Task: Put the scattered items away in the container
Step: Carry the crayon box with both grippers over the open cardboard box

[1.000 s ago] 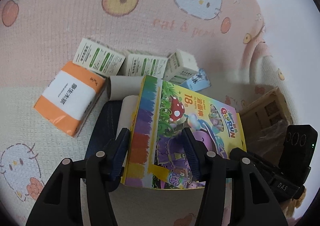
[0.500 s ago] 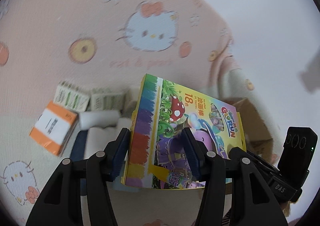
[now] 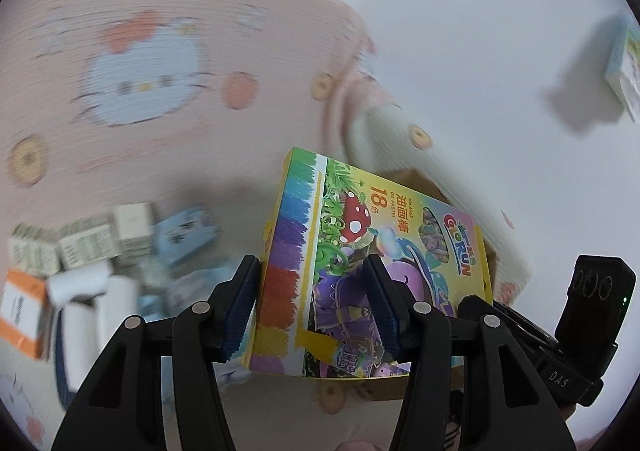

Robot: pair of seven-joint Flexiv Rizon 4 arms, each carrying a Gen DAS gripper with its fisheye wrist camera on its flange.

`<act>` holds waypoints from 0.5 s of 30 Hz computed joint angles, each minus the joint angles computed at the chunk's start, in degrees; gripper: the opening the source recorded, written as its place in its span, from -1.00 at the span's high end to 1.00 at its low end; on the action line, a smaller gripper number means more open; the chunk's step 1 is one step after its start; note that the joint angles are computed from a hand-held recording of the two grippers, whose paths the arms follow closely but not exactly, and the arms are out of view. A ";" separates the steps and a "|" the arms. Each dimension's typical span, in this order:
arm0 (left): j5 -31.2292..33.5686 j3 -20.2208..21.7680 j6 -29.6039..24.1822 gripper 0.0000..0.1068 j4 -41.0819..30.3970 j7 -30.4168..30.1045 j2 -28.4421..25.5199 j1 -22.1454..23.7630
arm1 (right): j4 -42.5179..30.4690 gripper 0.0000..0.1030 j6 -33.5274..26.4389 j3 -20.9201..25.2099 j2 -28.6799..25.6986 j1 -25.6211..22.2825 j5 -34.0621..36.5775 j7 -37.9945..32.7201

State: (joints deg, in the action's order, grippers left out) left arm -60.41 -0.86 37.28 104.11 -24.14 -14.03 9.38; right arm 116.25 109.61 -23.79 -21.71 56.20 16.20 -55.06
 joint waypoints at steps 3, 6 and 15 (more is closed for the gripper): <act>5.54 -1.23 -2.65 -0.08 -3.84 -3.06 -1.64 -1.61 | 1.41 0.15 0.72 -2.52 0.28 1.10 2.97 1.29; 10.69 -2.45 -4.85 -0.08 -8.39 -5.03 -3.88 -2.99 | 2.80 0.15 0.56 -4.60 0.87 1.85 5.26 2.53; 29.10 -4.97 -23.09 -0.08 -31.99 -22.72 -16.34 -7.29 | 5.82 0.14 -6.07 -10.23 3.91 0.87 1.82 9.17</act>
State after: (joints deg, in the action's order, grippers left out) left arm -31.31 -5.83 14.19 72.12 -46.86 -30.37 2.09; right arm 122.07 103.55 -34.02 -17.79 57.07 18.02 -45.89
